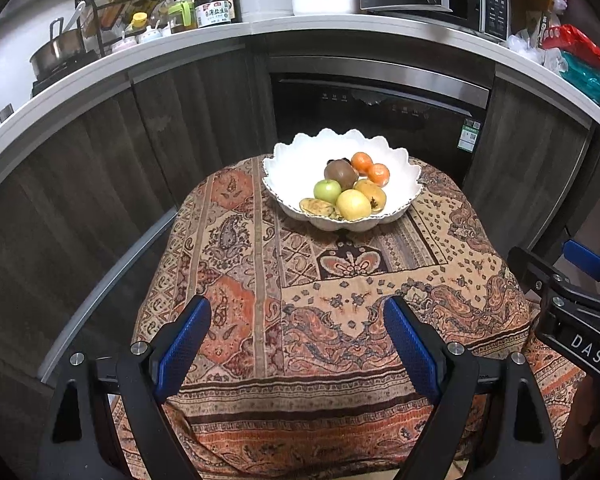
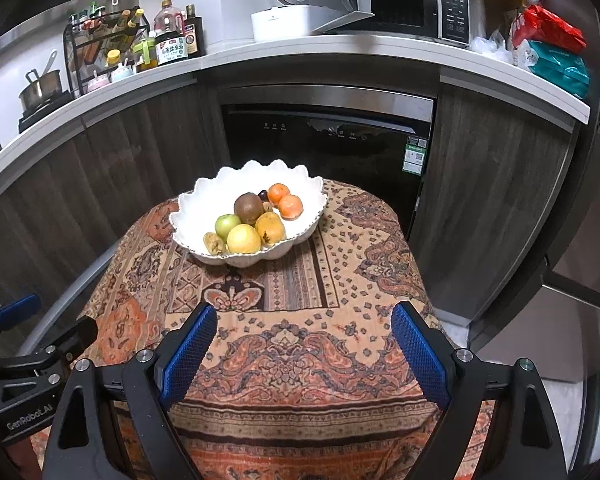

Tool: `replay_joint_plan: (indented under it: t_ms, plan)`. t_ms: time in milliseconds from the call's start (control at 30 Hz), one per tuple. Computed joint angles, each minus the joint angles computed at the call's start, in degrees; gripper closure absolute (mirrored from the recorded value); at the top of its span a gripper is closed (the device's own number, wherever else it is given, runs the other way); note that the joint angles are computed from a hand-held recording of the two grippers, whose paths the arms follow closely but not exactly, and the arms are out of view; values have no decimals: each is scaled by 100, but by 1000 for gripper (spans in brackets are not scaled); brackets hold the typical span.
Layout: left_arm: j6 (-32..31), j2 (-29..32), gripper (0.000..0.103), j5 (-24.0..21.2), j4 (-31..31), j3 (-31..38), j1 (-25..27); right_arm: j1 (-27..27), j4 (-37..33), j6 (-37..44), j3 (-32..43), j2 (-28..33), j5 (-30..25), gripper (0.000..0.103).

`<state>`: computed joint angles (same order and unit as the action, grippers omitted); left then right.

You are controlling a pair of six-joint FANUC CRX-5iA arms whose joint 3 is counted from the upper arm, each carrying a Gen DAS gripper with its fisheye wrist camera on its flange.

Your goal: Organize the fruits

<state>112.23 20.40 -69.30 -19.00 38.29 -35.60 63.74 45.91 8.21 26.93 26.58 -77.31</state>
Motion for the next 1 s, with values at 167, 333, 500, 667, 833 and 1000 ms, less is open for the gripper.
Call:
replay_joint_plan:
  t_ms: [167, 333, 500, 667, 833, 1000]
  plan:
    - [34, -112, 15, 16, -76, -124, -49, 74, -13, -84, -102, -69, 5, 13]
    - [56, -151, 15, 17, -124, -146, -71, 114, -23, -119, -141, -98, -6, 13]
    - [51, -177, 15, 31, -128, -170, -75, 110, -17, -126, -161, -112, -2, 13]
    - [51, -191, 15, 41, -121, -189, -73, 106, -50, -98, -170, -122, 19, 13]
    - [49, -190, 15, 35, -117, -183, -76, 103, -76, -80, -155, -112, 13, 13]
    - [48, -190, 15, 29, -107, -182, -74, 102, -70, -81, -152, -110, 15, 13]
